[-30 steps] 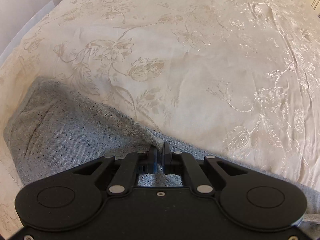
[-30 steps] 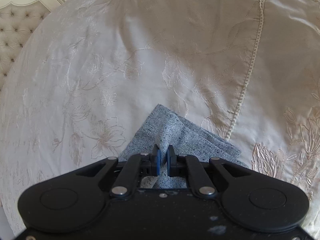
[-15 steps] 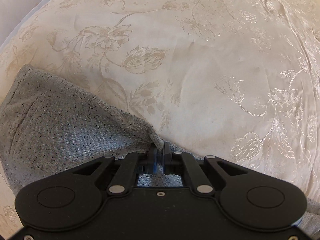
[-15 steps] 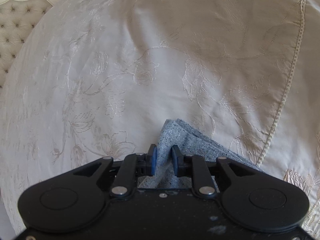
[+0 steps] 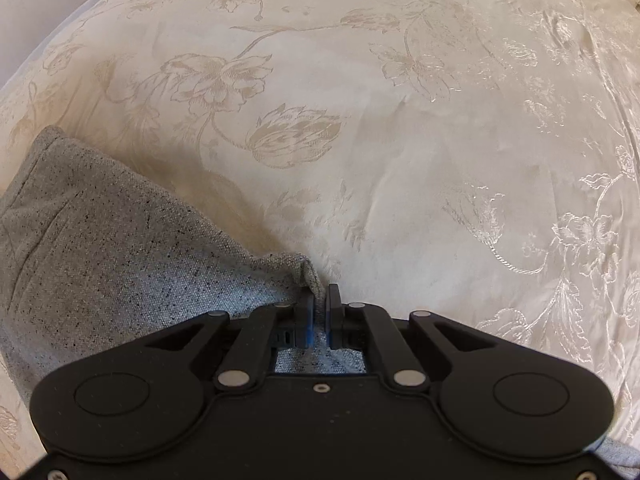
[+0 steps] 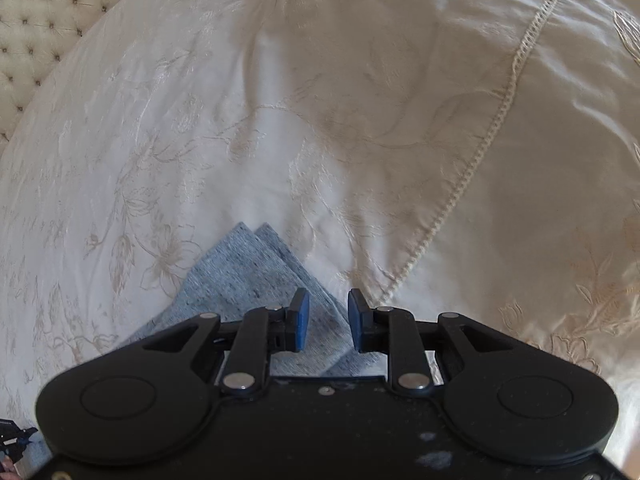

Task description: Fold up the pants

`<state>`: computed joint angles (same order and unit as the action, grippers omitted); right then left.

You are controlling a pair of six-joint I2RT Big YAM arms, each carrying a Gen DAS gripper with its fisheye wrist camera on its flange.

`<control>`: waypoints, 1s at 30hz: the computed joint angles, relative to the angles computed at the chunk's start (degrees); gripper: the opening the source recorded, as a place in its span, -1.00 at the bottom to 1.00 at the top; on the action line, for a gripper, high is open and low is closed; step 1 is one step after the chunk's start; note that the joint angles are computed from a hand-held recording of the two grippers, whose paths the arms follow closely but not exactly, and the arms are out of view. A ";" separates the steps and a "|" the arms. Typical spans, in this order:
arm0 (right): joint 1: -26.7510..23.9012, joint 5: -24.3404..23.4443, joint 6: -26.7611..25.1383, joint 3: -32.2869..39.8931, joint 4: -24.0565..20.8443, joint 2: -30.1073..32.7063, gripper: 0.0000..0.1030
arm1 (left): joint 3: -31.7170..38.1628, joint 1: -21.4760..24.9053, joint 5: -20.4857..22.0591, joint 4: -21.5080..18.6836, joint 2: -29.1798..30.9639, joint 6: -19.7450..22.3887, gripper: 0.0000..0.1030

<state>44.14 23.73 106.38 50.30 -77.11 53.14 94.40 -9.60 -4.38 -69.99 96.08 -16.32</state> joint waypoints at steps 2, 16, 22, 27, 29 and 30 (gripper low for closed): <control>1.73 0.31 1.74 -1.38 0.65 -1.32 -0.52 | 1.28 -0.09 -0.45 -0.23 0.79 -0.16 -0.87; 1.60 -0.36 -9.85 -5.27 11.99 -5.21 -0.67 | -1.04 -3.59 -9.29 2.09 -0.14 7.43 -0.77; 2.95 3.31 -8.82 -0.17 5.21 -5.52 -0.92 | -1.73 -4.21 -10.29 2.68 -0.76 9.80 -0.75; -0.43 -2.98 -8.38 -0.10 -1.82 -2.86 -0.75 | -2.19 -3.81 -9.10 2.78 -1.35 9.08 -0.76; -0.11 0.72 -6.63 -1.67 1.66 -5.14 -0.49 | -2.33 -3.76 -8.86 2.90 -1.43 9.30 -0.76; -0.45 1.99 -6.70 -2.35 3.99 -5.90 -0.42 | -2.35 -3.75 -8.79 2.81 -1.52 9.32 -0.76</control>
